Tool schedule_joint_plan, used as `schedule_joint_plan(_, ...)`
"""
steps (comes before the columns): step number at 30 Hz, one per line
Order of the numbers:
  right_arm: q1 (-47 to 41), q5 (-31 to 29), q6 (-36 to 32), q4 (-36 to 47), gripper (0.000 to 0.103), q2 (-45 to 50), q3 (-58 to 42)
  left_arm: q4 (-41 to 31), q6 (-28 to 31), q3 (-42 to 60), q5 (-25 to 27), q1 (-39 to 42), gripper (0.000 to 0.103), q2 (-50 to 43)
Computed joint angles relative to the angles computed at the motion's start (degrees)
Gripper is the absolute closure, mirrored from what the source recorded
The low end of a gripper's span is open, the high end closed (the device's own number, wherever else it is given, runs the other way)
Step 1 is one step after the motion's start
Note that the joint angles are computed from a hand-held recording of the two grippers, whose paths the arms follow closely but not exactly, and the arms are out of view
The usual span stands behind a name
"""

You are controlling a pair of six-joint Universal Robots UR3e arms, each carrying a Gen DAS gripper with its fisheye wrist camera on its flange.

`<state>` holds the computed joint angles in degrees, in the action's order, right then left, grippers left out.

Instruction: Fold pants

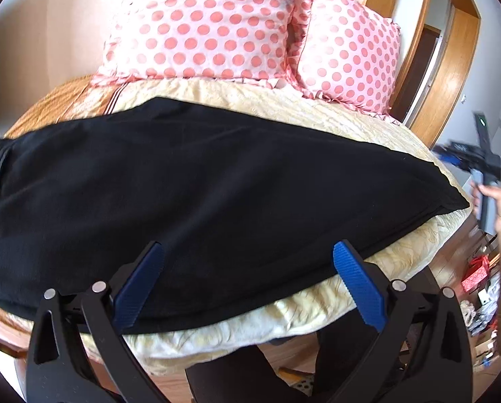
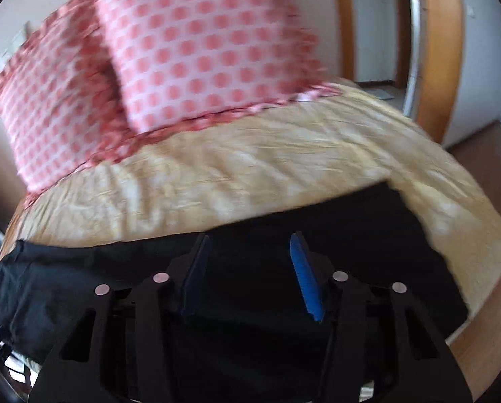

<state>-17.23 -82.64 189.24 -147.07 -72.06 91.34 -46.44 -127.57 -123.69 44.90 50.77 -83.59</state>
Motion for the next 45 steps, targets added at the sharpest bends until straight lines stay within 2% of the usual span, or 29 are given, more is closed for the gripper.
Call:
schedule_joint_plan(2, -3.3, -1.8, -4.7, -0.2, 0.054, -0.6, 1.2, 1.1, -0.7, 0.4, 0.0, -1.4, 0.002, -0.6)
schedule_joint_plan(3, -4.3, -4.1, -8.5, 0.7, 0.054, 0.5, 0.1, 1.4, -1.4, 0.8, 0.3, -2.3, 0.002, -1.0)
schedule_joint_plan(5, -5.8, -7.2, -11.6, 1.3, 0.054, 4.2, -2.9, 1.1, -2.2, 1.3, 0.8, -3.4, 0.002, -1.5)
schedule_joint_plan(11, -9.2, -4.4, -12.7, 1.3, 0.054, 13.0, -8.8, 2.8, -5.0, 0.4, 2.1, -5.4, 0.002, -0.7)
schedule_joint_plan(14, -7.9, -5.9, -14.4, 0.2, 0.054, 15.2, -10.4, 3.9, -6.6, 0.8, 3.4, -6.5, 0.002, -1.4)
schedule_joint_plan(15, -7.7, -6.0, -15.2, -0.3, 0.058, 15.7, -10.6, 4.1, -7.0, 1.2, 3.7, -6.8, 0.002, -1.7)
schedule_joint_plan(16, -8.0, -4.7, -16.0, -1.4, 0.073, 15.6, -9.9, 4.4, -7.5, 1.5, 4.0, -7.2, 0.002, -2.1)
schedule_joint_plan(19, -8.0, -4.4, -17.1, -2.9, 0.092, 14.6, -8.1, 5.2, -8.7, 2.3, 4.5, -8.4, 0.002, -3.1)
schedule_joint_plan(25, -8.3, -3.5, -15.7, -8.7, 0.093, 13.3, -6.5, 6.5, -10.1, 3.5, 5.7, -10.9, 0.002, -4.9)
schedule_joint_plan(30, -7.1, -5.6, -15.6, -2.3, 0.093, 20.1, -17.4, 8.2, -11.4, 3.5, 6.3, -12.0, 0.002, -5.5)
schedule_joint_plan(32, -6.1, -7.6, -16.1, 1.5, 0.089, 22.4, -20.5, 8.0, -11.1, 3.1, 6.1, -11.6, 0.002, -5.1)
schedule_joint_plan(33, -5.4, -9.4, -16.0, 0.7, 0.084, 22.7, -20.4, 7.8, -10.8, 3.0, 6.0, -11.4, 0.002, -4.9)
schedule_joint_plan(34, -4.8, -11.9, -15.4, 2.4, 0.065, 23.0, -21.7, 7.9, -10.5, 2.7, 5.9, -11.1, 0.002, -4.8)
schedule_joint_plan(36, -5.0, -14.1, -13.5, 3.3, 0.045, 21.6, -21.0, 7.8, -9.9, 2.4, 5.6, -10.5, 0.002, -4.5)
schedule_joint_plan(39, -7.6, -12.2, -10.0, 0.7, 0.045, 13.6, -12.6, 8.9, -8.8, 1.0, 4.4, -9.1, 0.002, -3.8)
schedule_joint_plan(41, -11.6, -5.9, -5.6, 0.0, 0.045, 4.7, -3.0, 10.1, -7.8, -0.5, 3.3, -8.0, 0.002, -2.8)
schedule_joint_plan(45, -19.4, 3.6, -1.8, 1.7, 0.046, -10.5, 14.6, 10.7, -5.2, -2.3, 1.8, -6.9, 0.002, -1.5)
